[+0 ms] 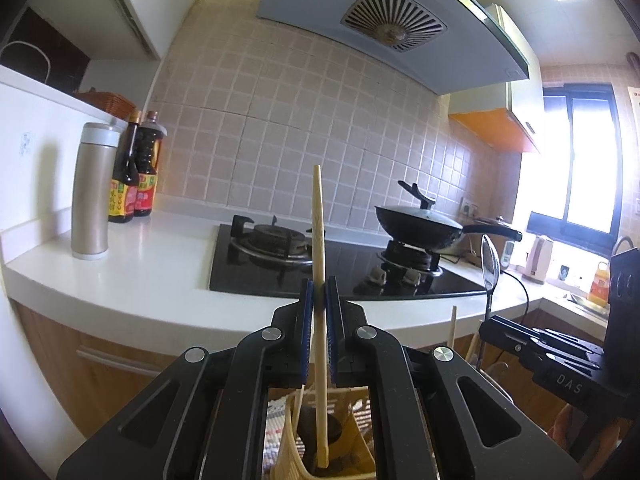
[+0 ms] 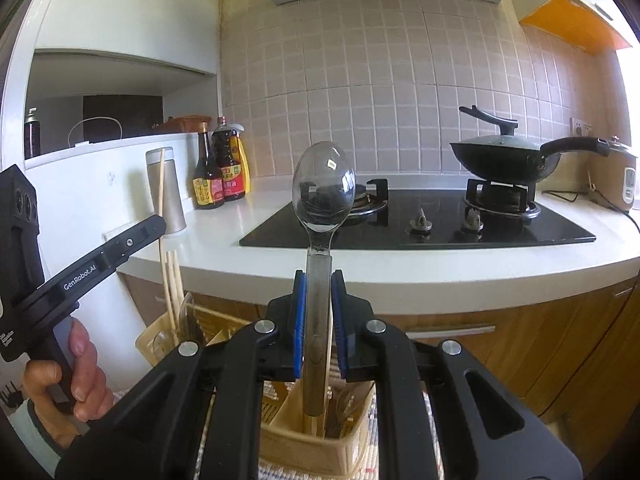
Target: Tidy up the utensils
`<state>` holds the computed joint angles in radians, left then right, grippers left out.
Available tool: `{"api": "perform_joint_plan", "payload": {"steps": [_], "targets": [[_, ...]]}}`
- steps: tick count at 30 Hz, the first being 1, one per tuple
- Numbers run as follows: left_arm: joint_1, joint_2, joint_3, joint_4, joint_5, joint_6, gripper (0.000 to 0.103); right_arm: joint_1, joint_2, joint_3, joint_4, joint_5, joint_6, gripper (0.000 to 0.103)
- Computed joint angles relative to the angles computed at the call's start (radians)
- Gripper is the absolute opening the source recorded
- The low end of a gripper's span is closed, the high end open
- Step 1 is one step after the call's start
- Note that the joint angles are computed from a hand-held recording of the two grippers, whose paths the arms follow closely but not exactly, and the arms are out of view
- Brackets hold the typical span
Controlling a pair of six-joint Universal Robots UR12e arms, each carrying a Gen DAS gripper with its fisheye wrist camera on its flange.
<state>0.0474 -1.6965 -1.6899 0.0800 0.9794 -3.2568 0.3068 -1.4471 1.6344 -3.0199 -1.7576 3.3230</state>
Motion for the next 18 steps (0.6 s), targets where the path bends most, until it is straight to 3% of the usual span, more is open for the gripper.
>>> {"api": "perform_joint_plan", "payload": {"steps": [1,3,4,5,10,12,18], "targets": [[0.005,0.004,-0.004,-0.007,-0.017,0.001,0.006,0.0,-0.005,0.005,0.003,0.004,0.007,0.011],[0.016,0.016,-0.013,-0.029,-0.044,0.009,0.021,-0.001,-0.02,0.02,0.008,0.015,0.022,0.017],[0.022,0.025,-0.022,-0.031,-0.053,0.011,0.034,-0.001,-0.03,0.03,0.014,0.021,0.024,0.02],[0.025,0.03,-0.028,-0.031,-0.057,0.015,0.038,0.002,-0.041,0.039,0.022,0.018,0.023,0.021],[0.063,0.09,-0.085,-0.051,-0.099,0.03,0.056,0.021,-0.091,0.086,0.023,0.02,0.031,0.03],[0.077,0.117,-0.111,-0.059,-0.111,0.034,0.061,0.035,-0.111,0.11,0.015,0.007,0.044,0.048],[0.091,0.205,-0.206,-0.081,-0.078,0.057,0.075,0.086,-0.145,0.171,-0.011,-0.065,0.095,0.05]]}}
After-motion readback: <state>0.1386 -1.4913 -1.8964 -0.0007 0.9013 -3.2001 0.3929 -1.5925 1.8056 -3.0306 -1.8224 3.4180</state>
